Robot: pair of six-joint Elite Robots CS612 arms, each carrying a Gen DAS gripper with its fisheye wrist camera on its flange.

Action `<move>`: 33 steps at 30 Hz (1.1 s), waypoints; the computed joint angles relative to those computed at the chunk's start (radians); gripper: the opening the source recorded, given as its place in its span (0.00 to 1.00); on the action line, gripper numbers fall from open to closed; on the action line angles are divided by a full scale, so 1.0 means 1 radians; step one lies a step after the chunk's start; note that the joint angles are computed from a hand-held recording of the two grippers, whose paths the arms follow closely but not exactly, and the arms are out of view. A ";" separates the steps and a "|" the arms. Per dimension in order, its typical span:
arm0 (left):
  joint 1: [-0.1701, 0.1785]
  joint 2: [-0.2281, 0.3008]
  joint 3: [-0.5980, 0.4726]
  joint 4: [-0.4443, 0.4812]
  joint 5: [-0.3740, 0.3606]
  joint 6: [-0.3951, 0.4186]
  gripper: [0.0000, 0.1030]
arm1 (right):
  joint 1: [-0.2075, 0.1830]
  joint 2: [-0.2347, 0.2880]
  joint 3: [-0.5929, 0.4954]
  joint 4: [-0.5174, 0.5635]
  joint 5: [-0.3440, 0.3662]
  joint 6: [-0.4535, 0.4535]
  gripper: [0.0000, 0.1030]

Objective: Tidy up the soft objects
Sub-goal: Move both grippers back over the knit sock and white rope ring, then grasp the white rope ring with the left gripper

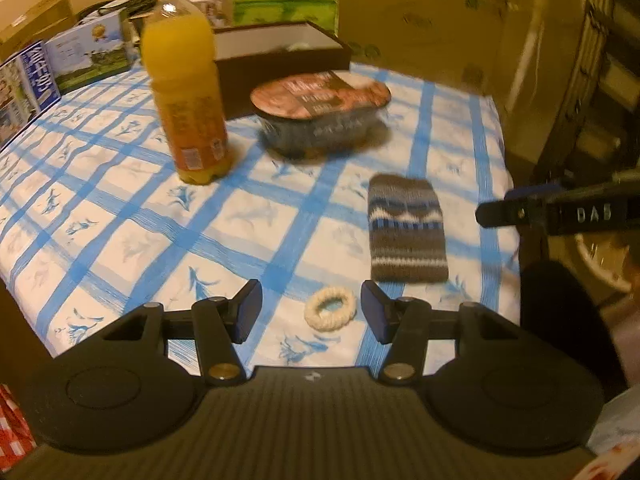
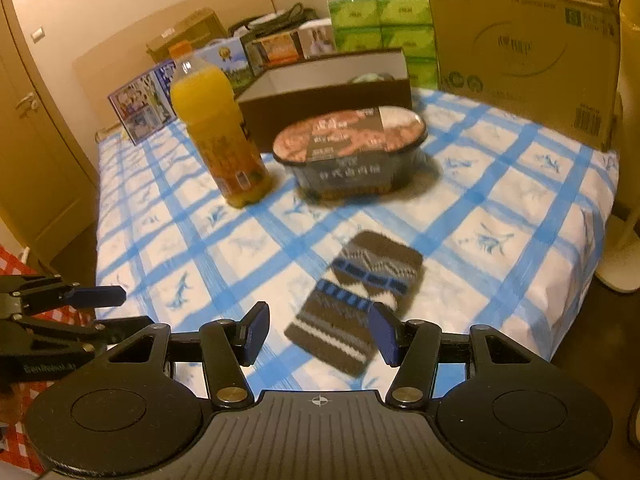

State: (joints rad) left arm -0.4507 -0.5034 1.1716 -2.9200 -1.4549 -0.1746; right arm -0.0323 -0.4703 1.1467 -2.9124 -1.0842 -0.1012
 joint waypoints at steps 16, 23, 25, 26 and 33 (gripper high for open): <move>0.004 0.064 -0.079 0.101 -0.044 0.032 0.50 | 0.008 0.031 -0.037 0.085 -0.042 -0.014 0.54; 0.003 0.096 -0.119 0.115 -0.041 0.042 0.55 | 0.010 0.046 -0.058 0.117 -0.050 -0.002 0.54; 0.003 0.109 -0.134 0.118 -0.043 0.049 0.58 | 0.011 0.050 -0.063 0.123 -0.055 0.003 0.54; 0.004 0.115 -0.142 0.123 -0.046 0.052 0.58 | 0.011 0.052 -0.066 0.126 -0.057 0.005 0.54; 0.004 0.154 -0.196 0.151 -0.050 0.075 0.58 | 0.010 0.066 -0.086 0.147 -0.068 0.020 0.54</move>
State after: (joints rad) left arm -0.4464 -0.3497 0.9759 -2.7692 -1.5047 -0.0998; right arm -0.0219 -0.4040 1.0604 -2.7659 -1.1526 -0.0810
